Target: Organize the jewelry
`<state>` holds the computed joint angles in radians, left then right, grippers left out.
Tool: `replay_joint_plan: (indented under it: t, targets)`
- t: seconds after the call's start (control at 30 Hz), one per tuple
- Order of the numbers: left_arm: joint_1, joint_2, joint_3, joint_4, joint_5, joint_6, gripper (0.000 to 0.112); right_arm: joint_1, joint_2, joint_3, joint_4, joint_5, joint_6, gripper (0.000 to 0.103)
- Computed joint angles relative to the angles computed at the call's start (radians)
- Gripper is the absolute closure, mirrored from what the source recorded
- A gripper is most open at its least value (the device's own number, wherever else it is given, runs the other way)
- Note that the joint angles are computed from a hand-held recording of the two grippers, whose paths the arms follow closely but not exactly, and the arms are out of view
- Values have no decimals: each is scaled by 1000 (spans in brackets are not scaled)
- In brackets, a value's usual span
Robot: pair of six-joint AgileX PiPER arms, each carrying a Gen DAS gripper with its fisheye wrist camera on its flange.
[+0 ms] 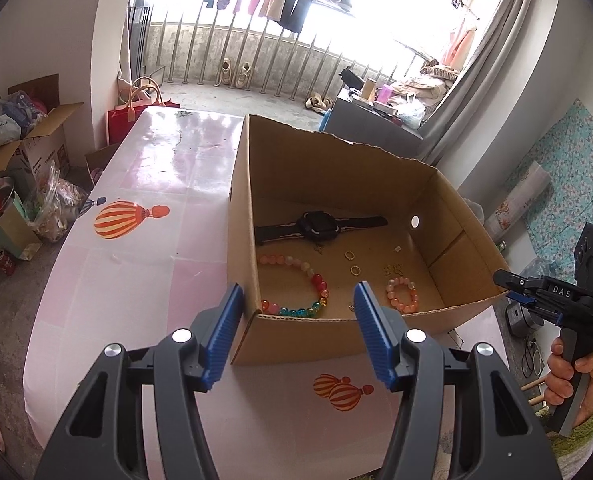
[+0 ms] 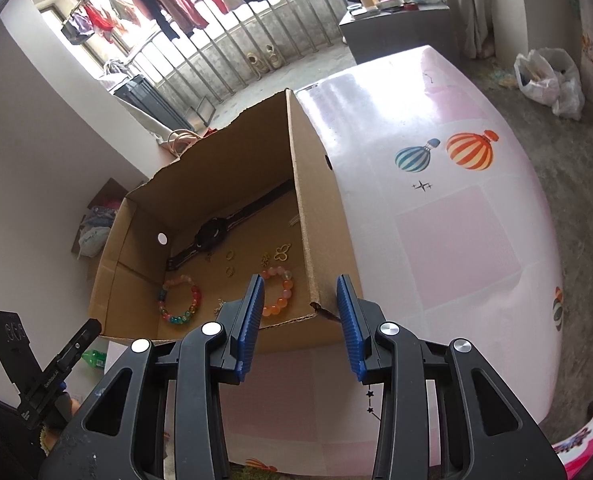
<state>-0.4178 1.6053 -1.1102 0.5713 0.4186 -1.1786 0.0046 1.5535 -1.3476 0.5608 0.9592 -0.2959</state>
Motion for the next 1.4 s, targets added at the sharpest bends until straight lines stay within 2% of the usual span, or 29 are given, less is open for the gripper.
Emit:
replay_joint_plan:
  t: [0.07,0.2,0.27,0.3,0.37,0.43,0.47,0.53,0.6,0.67,0.83,0.9,1.0,1.03,1.2,1.3,1.4]
  targets:
    - [-11,-5,17,55,-8,-55,57,-2,-8,15,8,-14,-10,67]
    - [-9,-10,27,63,-21,-57,57,0,-21,42,14,-48,-19,66]
    - [-13,-19,40,86,-24,-73,56,-6,-31,59,37,-62,-36,63]
    - [-20,-26,43,110,-18,-92,55,-15,-36,66,54,-63,-46,59]
    - [-58,-42,43,189,43,-165,50,-19,-74,96,46,-96,-43,52]
    - [-112,-68,50,274,118,-243,38,3,-153,147,-21,-159,-16,47]
    - [-144,-86,57,315,153,-280,35,17,-195,175,-63,-192,-6,44]
    - [-214,-108,57,366,253,-323,19,65,-282,236,-179,-257,43,30]
    - [-272,-113,40,376,344,-340,14,117,-354,291,-292,-296,97,18]
    - [-299,-118,29,343,373,-333,14,181,-408,337,-420,-321,191,11]
    - [-325,-51,-38,275,426,-288,14,300,-424,376,-502,-297,315,8]
    - [-327,-27,-61,258,438,-264,14,378,-405,368,-623,-276,461,8]
    - [-342,20,-108,274,507,-287,14,508,-355,329,-843,-199,707,8]
    - [-341,30,-117,278,517,-297,14,532,-338,314,-873,-178,738,8]
    - [-326,50,-138,263,525,-328,14,584,-322,293,-893,-159,762,8]
    - [-310,74,-167,207,532,-273,14,590,-314,283,-886,-148,767,8]
    - [-308,120,-215,157,588,-214,14,597,-304,280,-875,-135,767,8]
